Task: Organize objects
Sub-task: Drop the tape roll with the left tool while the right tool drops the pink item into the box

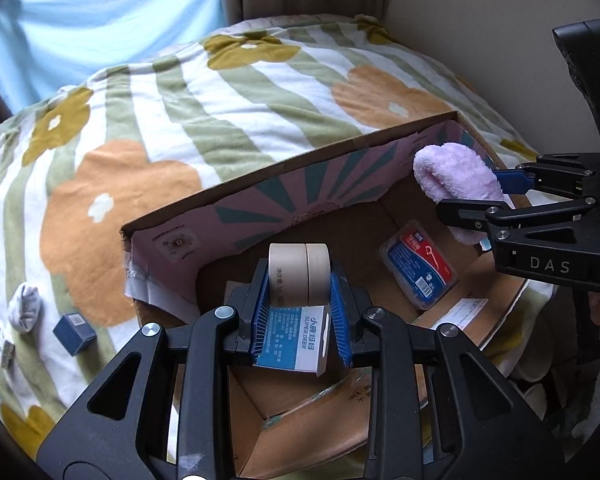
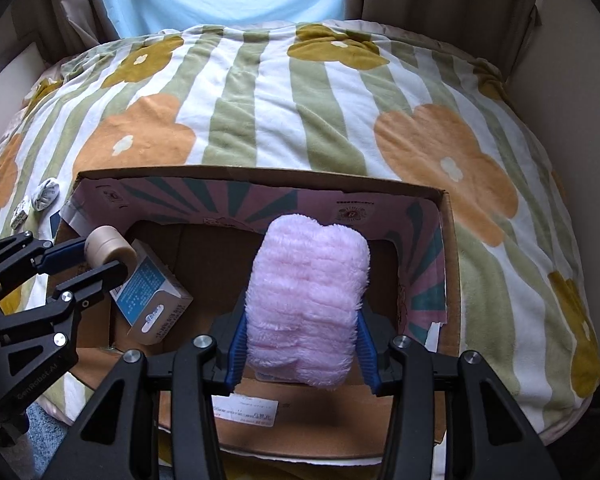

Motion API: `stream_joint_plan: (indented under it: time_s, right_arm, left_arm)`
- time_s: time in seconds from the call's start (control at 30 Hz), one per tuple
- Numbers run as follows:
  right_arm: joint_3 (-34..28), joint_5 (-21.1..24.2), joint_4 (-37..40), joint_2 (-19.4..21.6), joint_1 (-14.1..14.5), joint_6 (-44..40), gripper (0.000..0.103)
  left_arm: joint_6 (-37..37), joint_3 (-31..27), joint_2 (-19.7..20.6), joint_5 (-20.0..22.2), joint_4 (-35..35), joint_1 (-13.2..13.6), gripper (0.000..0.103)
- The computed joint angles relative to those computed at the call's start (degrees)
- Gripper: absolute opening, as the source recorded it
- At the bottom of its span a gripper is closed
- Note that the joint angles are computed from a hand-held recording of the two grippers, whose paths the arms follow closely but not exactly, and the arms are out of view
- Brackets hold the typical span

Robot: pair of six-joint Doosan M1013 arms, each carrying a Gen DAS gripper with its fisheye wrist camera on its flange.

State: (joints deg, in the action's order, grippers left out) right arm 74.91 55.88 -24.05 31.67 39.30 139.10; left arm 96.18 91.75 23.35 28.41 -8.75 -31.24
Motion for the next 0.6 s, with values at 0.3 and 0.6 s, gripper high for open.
stream_joint_plan:
  time_s: [0.3,0.6]
  right_arm:
    - [0.2,0.7,-2.1,0.3,0.1,3.3,0.085]
    - [-0.3,1.2,-1.1,0.4,0.5,2.9,0.085]
  left_arm:
    - [-1.7,-0.2,0.3,0.1,1.6,-0.1,0.103]
    - [1.8,1.2,-1.2,-0.1,-1.2,0.3,0.103]
